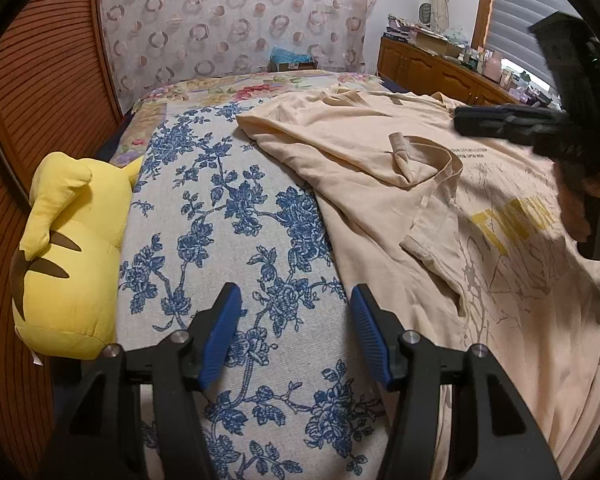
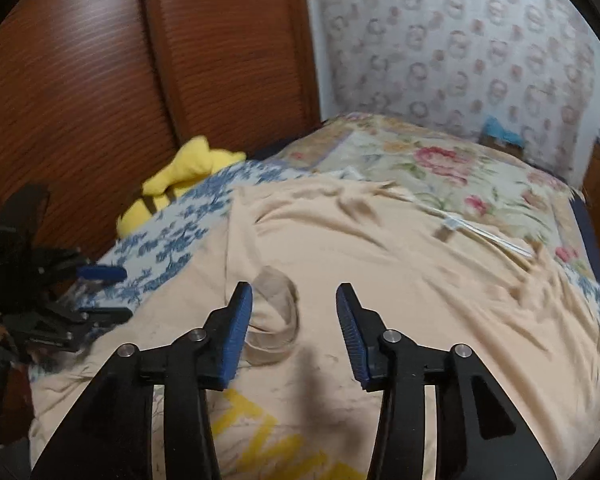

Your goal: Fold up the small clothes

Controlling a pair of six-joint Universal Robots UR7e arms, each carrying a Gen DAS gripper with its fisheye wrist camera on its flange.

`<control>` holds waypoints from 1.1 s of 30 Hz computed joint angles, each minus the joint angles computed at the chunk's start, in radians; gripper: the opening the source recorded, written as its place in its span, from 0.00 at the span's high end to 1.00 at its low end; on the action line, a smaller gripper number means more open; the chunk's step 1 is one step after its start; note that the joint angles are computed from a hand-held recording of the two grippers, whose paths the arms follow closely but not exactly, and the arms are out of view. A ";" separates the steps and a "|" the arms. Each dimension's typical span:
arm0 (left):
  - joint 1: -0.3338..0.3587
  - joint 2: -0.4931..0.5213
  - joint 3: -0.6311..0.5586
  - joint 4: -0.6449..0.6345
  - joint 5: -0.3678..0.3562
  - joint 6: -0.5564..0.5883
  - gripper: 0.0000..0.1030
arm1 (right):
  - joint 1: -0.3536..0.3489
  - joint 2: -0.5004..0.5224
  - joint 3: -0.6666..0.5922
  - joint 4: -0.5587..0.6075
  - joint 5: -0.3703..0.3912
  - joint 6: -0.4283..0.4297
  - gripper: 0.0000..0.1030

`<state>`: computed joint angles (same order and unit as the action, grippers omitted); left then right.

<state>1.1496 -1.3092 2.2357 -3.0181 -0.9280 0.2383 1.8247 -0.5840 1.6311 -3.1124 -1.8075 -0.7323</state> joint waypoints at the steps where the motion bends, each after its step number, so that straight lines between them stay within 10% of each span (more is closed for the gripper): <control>1: 0.003 -0.001 -0.002 0.001 -0.007 -0.008 0.46 | 0.000 0.012 -0.021 0.032 -0.002 -0.008 0.56; 7: -0.009 -0.018 0.006 -0.019 -0.016 -0.033 0.46 | -0.001 0.093 -0.160 0.203 -0.044 -0.030 0.57; 11: -0.036 -0.034 0.025 -0.048 -0.018 -0.045 0.46 | -0.018 0.092 -0.202 0.313 0.001 -0.008 0.88; 17: -0.069 -0.030 0.052 -0.089 -0.009 -0.054 0.46 | -0.038 0.035 -0.106 0.159 0.079 0.056 0.97; 22: -0.085 -0.017 0.056 -0.094 -0.018 -0.068 0.46 | -0.019 0.053 -0.078 -0.034 -0.133 0.136 0.97; 27: -0.096 0.001 0.047 -0.089 -0.033 -0.071 0.46 | -0.017 0.040 -0.060 -0.079 -0.190 0.135 0.75; 33: -0.098 0.033 0.027 -0.076 -0.070 -0.071 0.46 | -0.028 -0.030 0.029 -0.102 -0.157 0.084 0.72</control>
